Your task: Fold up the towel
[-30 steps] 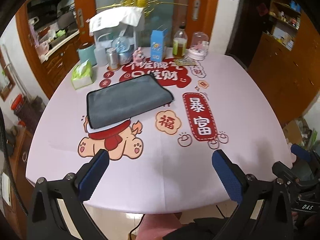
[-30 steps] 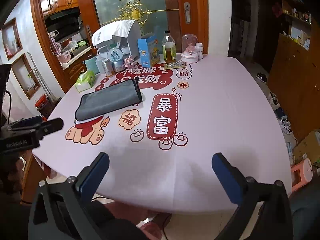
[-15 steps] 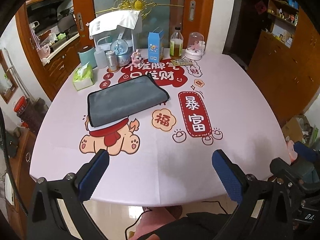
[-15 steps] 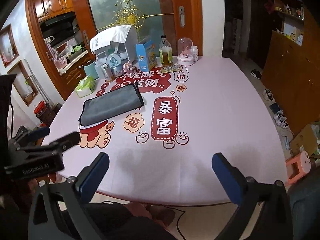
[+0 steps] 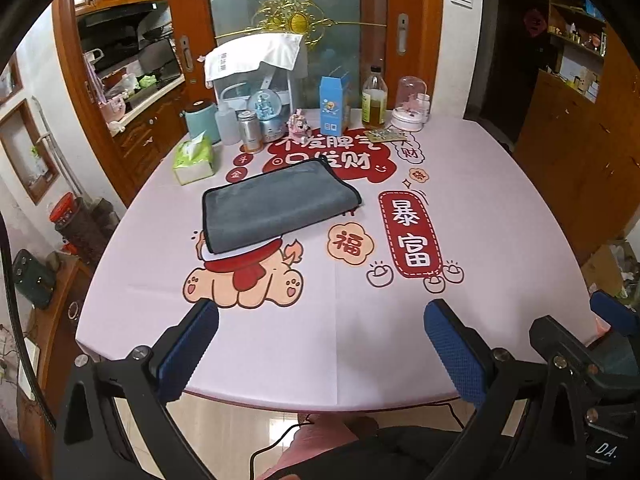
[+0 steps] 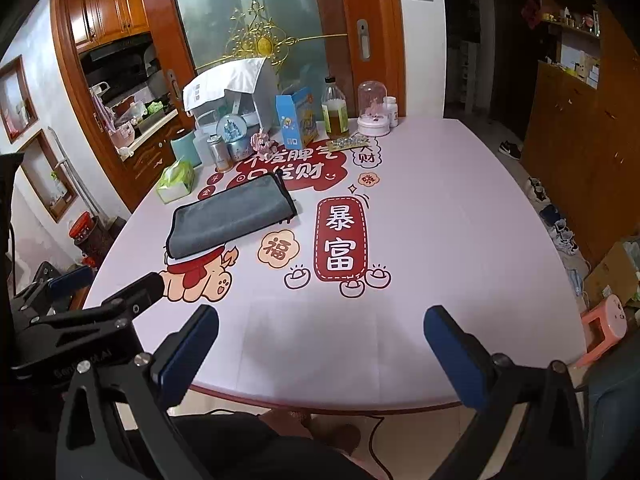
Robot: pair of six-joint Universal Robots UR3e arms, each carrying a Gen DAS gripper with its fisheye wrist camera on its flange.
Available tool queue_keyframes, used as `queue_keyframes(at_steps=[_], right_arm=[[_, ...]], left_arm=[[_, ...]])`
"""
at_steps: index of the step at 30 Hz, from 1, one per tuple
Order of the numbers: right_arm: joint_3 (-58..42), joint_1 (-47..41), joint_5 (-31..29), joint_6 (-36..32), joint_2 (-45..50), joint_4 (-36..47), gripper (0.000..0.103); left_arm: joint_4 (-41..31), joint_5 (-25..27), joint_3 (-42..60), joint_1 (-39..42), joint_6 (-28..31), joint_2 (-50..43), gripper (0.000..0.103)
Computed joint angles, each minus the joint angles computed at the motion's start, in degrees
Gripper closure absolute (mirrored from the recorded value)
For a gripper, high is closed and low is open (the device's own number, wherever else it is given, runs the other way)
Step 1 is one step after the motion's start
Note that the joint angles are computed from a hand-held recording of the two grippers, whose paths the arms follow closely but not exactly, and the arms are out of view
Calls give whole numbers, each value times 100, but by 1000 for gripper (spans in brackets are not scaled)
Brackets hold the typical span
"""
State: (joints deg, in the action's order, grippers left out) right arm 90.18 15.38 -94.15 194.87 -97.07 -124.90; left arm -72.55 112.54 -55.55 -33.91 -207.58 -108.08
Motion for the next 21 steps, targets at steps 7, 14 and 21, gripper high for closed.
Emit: queue_keyframes(at_steps=[7,14,21], right_arm=[[-26,178,-84,2,97,-197,0],[-100,257,-88,-19,158,-206,0],[-70,282,-73,-26,156,-262,0]], left_arm=[[185,212,-272,-61,-34,150,1],[311,282,-527,-47,-86,308,1],[371,348,-638,-88,-110,384,1]])
